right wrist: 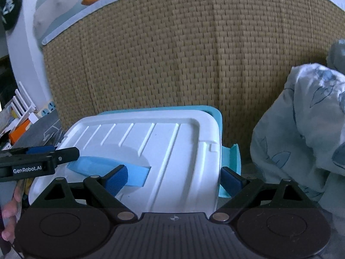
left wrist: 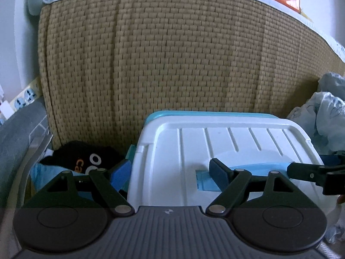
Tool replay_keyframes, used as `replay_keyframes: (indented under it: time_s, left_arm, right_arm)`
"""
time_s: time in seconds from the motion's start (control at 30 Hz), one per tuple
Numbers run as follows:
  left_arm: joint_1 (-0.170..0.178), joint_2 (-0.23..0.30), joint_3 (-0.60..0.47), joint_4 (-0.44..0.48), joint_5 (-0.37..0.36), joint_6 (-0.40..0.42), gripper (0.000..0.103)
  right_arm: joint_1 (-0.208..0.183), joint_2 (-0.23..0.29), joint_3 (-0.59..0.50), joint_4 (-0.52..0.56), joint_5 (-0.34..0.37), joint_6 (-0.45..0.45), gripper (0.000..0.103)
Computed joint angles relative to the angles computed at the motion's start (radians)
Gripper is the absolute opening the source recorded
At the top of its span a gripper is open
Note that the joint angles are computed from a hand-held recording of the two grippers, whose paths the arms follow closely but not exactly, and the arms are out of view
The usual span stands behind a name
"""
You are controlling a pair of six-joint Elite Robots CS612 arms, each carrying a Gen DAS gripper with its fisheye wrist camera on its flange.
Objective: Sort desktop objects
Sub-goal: 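Lower the lid onto the bin rim with both grippers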
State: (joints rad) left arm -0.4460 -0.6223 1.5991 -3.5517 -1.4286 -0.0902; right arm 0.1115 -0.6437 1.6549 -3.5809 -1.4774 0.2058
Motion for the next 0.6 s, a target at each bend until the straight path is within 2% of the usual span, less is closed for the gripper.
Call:
replay_keyframes:
  time_s: [0.33, 0.6]
  left_arm:
    - [-0.003, 0.018, -0.054, 0.04, 0.014, -0.009, 0.082]
    - [-0.008, 0.029, -0.08, 0.052, 0.041, -0.023, 0.084]
  right_arm:
    - [-0.01, 0.007, -0.031, 0.041, 0.01, 0.04, 0.094]
    - [-0.014, 0.013, -0.063, 0.081, 0.017, 0.039, 0.094]
